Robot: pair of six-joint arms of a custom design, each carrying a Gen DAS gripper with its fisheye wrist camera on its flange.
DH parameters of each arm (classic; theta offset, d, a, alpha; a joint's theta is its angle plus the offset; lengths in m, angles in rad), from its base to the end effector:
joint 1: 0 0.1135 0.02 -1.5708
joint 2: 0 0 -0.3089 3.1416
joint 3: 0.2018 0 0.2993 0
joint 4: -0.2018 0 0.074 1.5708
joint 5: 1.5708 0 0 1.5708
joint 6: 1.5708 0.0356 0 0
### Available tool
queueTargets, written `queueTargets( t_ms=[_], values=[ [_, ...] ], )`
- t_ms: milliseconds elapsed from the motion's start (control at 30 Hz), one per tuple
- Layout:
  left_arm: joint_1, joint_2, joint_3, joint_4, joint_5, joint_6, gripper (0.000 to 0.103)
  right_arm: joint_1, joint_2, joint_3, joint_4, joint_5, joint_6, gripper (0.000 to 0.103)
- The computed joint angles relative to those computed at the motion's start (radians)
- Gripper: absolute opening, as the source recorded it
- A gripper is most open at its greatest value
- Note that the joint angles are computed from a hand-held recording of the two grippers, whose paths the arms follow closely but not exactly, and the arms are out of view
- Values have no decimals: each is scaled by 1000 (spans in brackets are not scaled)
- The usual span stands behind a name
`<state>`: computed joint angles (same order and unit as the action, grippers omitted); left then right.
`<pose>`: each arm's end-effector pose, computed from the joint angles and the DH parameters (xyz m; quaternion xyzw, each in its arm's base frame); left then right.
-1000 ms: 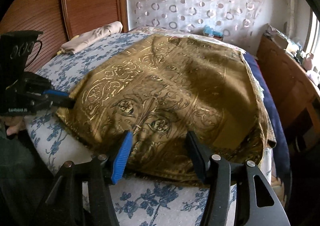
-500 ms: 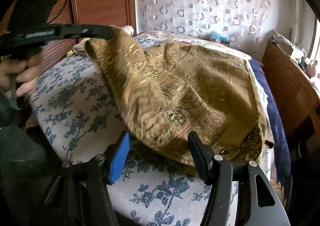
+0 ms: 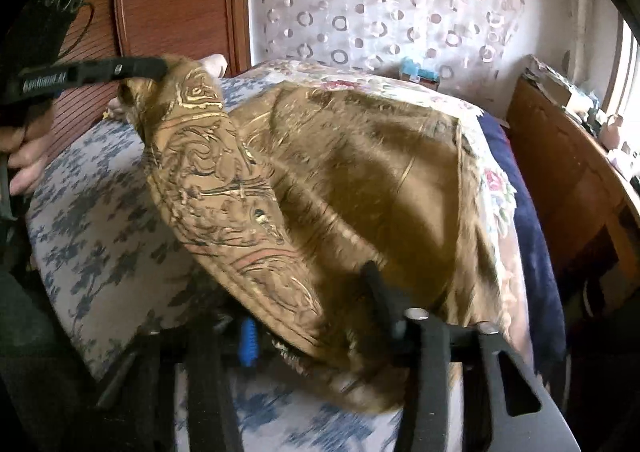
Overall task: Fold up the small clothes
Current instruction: 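Grasp the folded shirt edge with the right gripper and lift it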
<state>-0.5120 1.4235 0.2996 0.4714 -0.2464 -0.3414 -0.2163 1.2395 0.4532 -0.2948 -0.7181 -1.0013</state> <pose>0.2150 -0.1109 0.1147 0.0215 0.8910 -0.0817 0.4460 0.2165 -0.0236 0.1515 -0.4261 0.8067 0.1499 0.3811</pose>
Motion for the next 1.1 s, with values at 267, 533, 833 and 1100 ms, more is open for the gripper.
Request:
queueTargets(
  t_ms=[267,533,833,1100],
  values=[
    [68,7,41,-39,13,42,3,92,-9,15,103,-14,107,7],
    [154,44,105,-76,67,82,3,189,23,56,214,21,244,6],
    [281,136,195,-97,163,131,3,331,161,153,334,127,346,6],
    [370,247,268,-101,235,135,11,418,340,301,357,197,382,6]
  ],
)
